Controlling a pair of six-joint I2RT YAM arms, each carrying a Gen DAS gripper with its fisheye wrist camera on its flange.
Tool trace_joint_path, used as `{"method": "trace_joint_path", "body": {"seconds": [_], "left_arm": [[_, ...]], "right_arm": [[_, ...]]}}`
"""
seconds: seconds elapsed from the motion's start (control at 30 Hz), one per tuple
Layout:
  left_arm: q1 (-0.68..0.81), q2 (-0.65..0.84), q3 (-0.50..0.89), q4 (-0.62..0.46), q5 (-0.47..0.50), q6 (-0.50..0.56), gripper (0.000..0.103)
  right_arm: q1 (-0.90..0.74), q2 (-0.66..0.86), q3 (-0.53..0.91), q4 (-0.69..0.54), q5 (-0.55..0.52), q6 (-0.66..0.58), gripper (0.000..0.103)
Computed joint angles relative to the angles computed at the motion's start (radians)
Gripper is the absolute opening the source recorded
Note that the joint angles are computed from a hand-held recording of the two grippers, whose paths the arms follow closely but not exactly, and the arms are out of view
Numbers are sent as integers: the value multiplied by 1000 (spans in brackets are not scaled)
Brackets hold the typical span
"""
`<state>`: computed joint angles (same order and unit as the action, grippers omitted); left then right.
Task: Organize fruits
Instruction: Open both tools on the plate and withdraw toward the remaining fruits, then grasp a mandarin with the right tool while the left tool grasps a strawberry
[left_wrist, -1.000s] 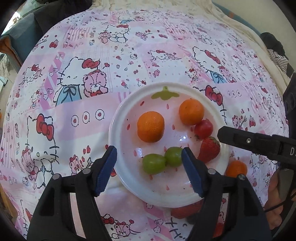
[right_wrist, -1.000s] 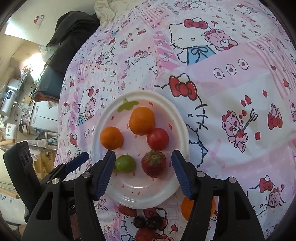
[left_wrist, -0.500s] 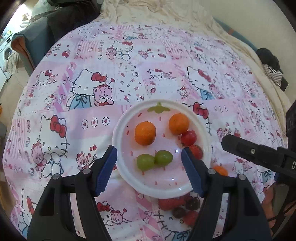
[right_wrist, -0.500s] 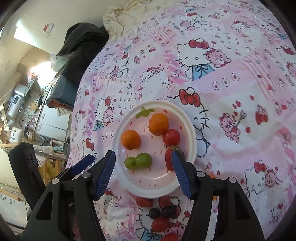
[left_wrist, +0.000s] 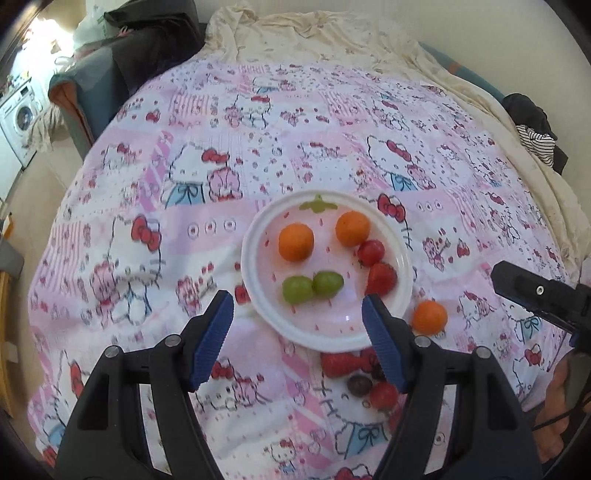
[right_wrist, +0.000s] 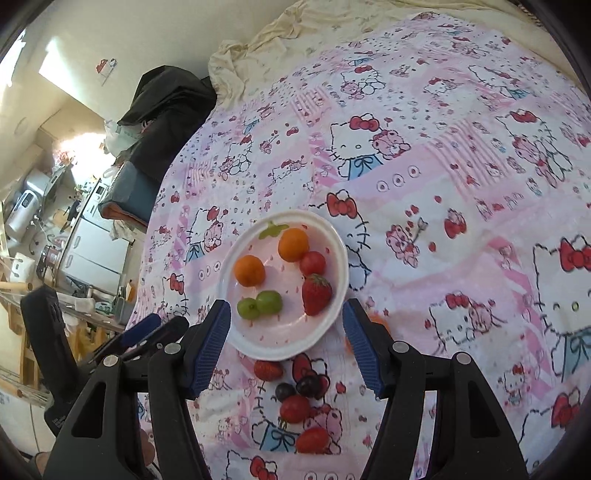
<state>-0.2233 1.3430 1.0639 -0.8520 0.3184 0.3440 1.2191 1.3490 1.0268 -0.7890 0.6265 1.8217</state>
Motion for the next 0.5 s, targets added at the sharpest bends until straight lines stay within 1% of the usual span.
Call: {"method": "trace_joint_path", "body": {"seconds": [0.13,0.23,0.33,0.5], "left_arm": [[2,-5,-46,-21,-1,-11,69],[-15,-1,-99,-10,-2,-19,69],[-35,32,-139,-2,39,-13,69],[-97,84,-199,71,5,-44,69]], "right_arm": [[57,7,3,-40,23,75,66],[79,-2,-4,-63,18,116,66],[101,-20,-9,-84,29,155,66],[133,-39,-8,-116,52,199,66]]}}
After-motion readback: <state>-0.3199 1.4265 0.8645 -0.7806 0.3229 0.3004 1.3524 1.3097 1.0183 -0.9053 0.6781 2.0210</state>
